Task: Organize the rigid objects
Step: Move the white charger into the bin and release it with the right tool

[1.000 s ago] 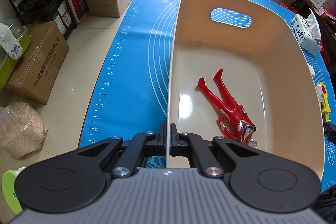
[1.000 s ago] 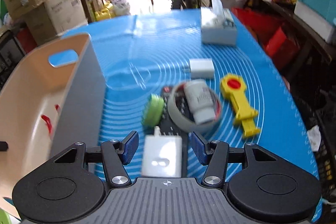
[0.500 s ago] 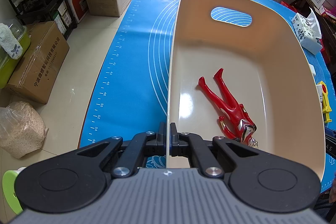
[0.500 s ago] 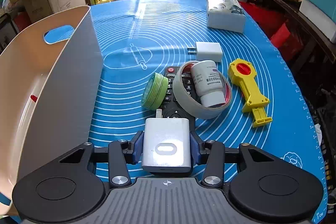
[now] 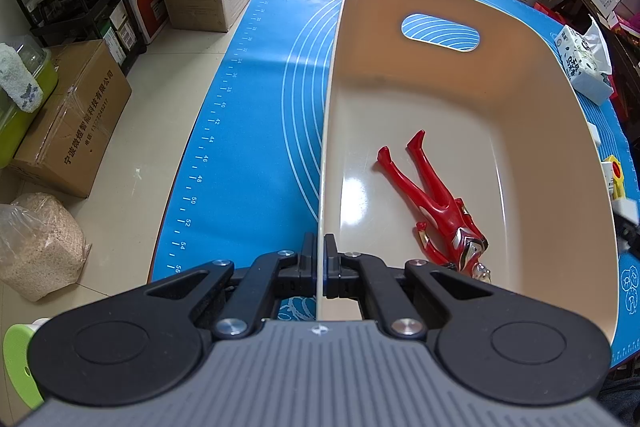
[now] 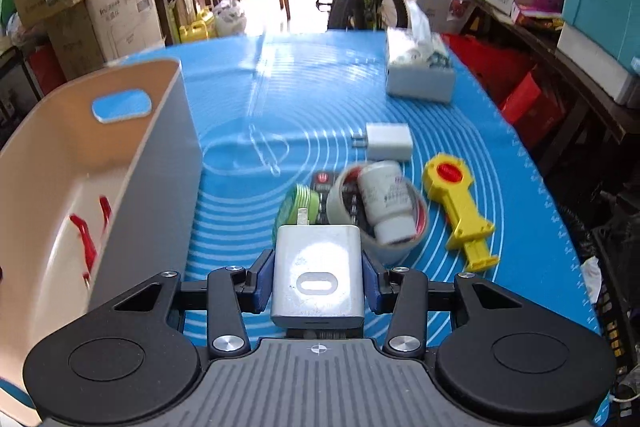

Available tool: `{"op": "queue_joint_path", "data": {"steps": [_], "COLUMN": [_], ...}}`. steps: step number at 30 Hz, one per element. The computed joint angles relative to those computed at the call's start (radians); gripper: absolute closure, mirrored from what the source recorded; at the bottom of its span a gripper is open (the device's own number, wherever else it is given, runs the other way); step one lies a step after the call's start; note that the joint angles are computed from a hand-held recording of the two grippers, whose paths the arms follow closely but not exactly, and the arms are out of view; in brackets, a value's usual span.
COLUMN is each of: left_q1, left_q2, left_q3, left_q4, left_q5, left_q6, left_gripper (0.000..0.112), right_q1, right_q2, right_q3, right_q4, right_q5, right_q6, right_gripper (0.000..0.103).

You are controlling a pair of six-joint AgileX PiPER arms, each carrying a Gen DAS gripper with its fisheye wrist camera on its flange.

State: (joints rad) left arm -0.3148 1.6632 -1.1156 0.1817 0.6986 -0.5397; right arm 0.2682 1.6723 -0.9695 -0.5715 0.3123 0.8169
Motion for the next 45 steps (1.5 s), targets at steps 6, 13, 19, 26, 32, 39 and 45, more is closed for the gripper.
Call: {"op": "queue_joint_path", "data": {"steps": [6, 13, 19, 26, 32, 39, 45], "left_q1": [0.001, 0.001, -0.002, -0.003, 0.0, 0.0, -0.001], "left_q2": [0.0, -0.001, 0.0, -0.001, 0.001, 0.001, 0.003], "left_q3": [0.0, 0.003, 0.003, 0.005, 0.002, 0.002, 0.0], "left_q4": [0.001, -0.004, -0.002, -0.003, -0.004, -0.004, -0.004], "left_q5": [0.001, -0.004, -0.003, -0.005, -0.003, -0.003, -0.003], "left_q6": [0.001, 0.001, -0.003, -0.003, 0.002, 0.002, 0.001], "left_gripper": [0.109, 0.109, 0.109, 0.109, 0.109, 0.109, 0.109], "right_q1": [0.021, 0.089, 0.162, 0.229, 0.264, 0.294, 0.281], "right_q2": [-0.043, -0.036, 0.042, 0.127, 0.225, 0.318, 0.4], "right_q3": [-0.03, -0.129, -0.248, -0.337, -0.434, -0.52, -0.639], "right_q4": [-0.005, -0.047, 0.0, 0.122, 0.251, 0.304, 0.417], "right_q5": [-0.002, 0.014, 0.033, 0.077, 0.141, 0.216, 0.364], "right_q6": [-0.007, 0.026, -0.068, -0.185, -0.312, -0.38, -0.493], "right_gripper": [0.053, 0.053, 0.053, 0.053, 0.053, 0.053, 0.053]}}
